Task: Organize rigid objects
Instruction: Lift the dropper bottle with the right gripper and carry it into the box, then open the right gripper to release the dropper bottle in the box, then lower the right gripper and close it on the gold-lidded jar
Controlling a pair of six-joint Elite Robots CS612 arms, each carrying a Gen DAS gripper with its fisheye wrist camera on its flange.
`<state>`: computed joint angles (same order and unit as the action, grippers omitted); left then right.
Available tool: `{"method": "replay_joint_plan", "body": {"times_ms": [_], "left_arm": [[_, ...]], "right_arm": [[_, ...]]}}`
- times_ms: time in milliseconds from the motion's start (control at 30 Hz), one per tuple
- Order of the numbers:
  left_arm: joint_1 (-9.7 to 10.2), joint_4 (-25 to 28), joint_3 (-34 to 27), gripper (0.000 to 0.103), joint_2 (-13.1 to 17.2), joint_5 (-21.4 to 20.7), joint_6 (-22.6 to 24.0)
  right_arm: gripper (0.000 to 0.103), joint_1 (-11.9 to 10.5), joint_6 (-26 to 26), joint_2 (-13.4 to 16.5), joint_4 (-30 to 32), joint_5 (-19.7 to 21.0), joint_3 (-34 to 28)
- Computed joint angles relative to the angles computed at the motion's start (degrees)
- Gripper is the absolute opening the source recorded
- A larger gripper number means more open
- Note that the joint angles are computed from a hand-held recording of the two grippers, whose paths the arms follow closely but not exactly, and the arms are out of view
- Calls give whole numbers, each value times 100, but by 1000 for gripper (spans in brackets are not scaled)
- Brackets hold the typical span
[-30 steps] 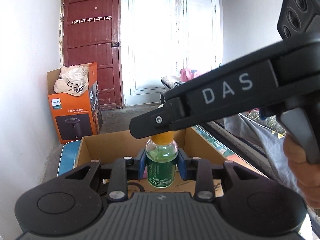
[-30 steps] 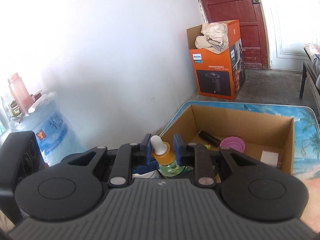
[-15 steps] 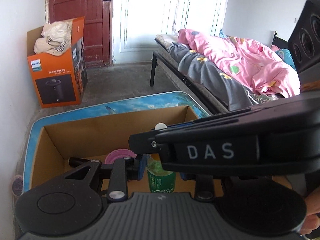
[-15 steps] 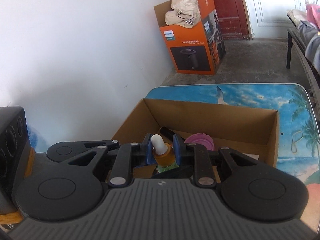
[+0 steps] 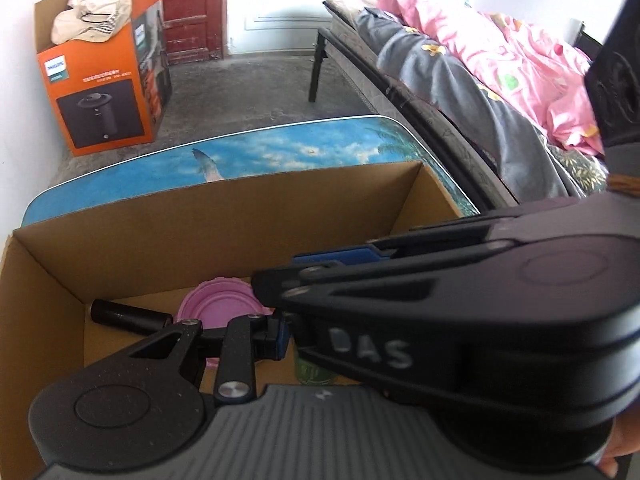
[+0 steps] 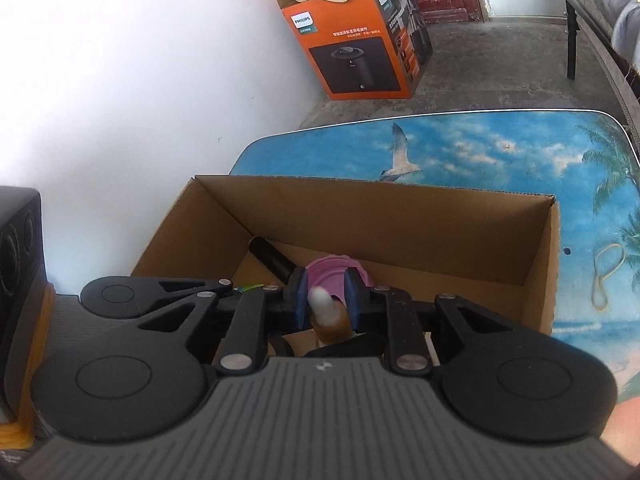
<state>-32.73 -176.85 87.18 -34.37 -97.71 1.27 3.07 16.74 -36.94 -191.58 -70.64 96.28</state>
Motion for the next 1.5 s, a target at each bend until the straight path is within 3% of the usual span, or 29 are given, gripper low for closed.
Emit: {"method": "replay_joint_plan", "body": {"times_ms": [267,433,500,567,700,933,1033,1133,1333,1500], "left_arm": [[-38,-193,66,35,-20,40,141],[-64,-664,264,55,-110,123,106],[-86,-1045,447,68,-186,221,130],[-99,-1454,686,74,-298,261,195],[-92,-2223,1229,90,-550,227,172],[1,-3885,2312,102,-797,-29,21],[42,-4504,2662,102,-722,-15,-157],[76,-4802,2914,102,-606,59,-352],[75,-4970,3136,102,-334,518,-411],[139,-4912,3087,102,-91,617,-702]], "right_arm": [[20,-5,20,-19,-146,0,56],[21,-22,242,-179,-629,-1,335],[21,-29,377,-285,-943,10,533],[24,-15,475,-410,-1307,-25,777],[51,40,613,-673,-2151,-128,1353],[76,338,689,-923,-3540,-621,2319],[82,487,861,-845,-3825,-712,2532],[82,598,1250,-686,-3794,-649,2573],[82,830,1796,-241,-3748,-302,2305],[78,991,1938,-7,-3382,-88,1913]]}}
